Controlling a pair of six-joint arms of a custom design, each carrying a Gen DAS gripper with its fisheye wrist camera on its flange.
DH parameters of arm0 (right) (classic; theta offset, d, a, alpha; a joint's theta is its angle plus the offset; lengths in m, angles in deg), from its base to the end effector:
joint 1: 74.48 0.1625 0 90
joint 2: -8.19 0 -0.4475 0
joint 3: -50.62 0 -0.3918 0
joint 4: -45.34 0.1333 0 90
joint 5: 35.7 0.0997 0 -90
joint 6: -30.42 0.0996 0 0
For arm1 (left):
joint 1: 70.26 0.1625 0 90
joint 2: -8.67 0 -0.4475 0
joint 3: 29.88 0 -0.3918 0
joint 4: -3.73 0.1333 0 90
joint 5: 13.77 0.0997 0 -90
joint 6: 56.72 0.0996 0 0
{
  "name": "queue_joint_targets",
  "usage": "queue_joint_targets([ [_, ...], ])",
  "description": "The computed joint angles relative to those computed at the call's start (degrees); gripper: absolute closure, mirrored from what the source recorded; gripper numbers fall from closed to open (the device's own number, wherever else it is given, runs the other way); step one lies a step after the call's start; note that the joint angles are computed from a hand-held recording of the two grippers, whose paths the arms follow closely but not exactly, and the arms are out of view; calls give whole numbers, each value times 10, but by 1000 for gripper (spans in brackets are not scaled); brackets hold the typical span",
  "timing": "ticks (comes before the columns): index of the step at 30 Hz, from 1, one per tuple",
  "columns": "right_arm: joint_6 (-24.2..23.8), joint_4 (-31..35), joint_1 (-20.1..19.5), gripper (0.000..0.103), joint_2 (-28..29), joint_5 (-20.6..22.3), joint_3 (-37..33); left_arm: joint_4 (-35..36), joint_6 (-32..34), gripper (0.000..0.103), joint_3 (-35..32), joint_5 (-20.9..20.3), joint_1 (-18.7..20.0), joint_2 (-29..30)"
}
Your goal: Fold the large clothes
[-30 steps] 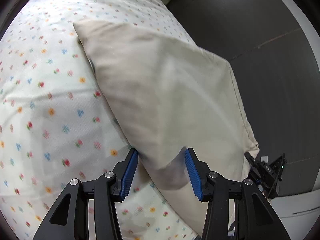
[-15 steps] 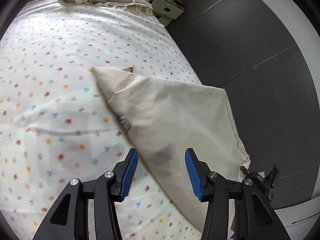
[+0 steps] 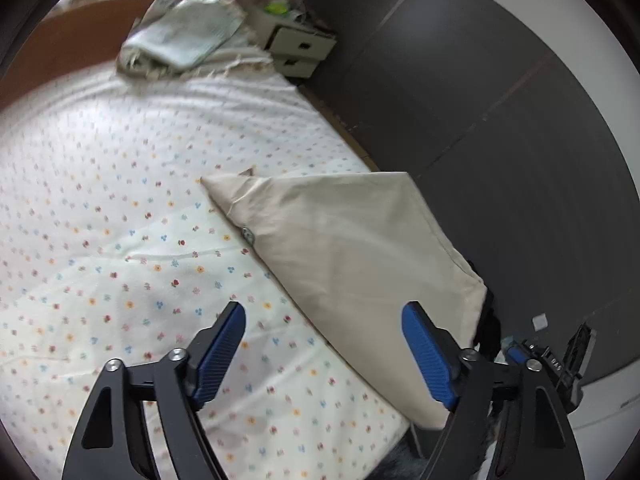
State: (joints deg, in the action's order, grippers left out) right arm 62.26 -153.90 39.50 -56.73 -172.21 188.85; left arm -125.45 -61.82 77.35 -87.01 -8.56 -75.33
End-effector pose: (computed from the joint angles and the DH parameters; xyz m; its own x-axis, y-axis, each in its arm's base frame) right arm 0.2278 -0.3618 0.1955 -0.8548 0.4831 0.1895 0.1434 0.5709 -0.8084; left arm -0.1081 -0.5425 0.3887 -0.9177 0.3074 -0.2517 0.3757 0.8774 -0.2984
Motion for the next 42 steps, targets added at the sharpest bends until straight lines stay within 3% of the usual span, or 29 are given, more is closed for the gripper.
queue_joint_targets([
  [3,40,65,53,20,-19,-36,-1,11,8,13,13,1,-24,-32],
  [8,98,168,136,6,-46,-90,-13,30,23,4,36,43,-81,-94],
  [16,228,368,249,0,-72,-145,-58,93,14,0,49,88,-153,-198],
  [26,335,553,354,0,-69,-175,-117,196,-48,0,65,164,-260,-324],
  [32,391,647,405,0,-61,-165,-145,306,-139,0,67,215,-354,-396],
  [37,447,754,454,0,-58,-158,-180,434,-248,0,57,265,-468,-449],
  [42,486,827,494,0,-53,-151,-206,605,-405,0,30,302,-589,-483],
])
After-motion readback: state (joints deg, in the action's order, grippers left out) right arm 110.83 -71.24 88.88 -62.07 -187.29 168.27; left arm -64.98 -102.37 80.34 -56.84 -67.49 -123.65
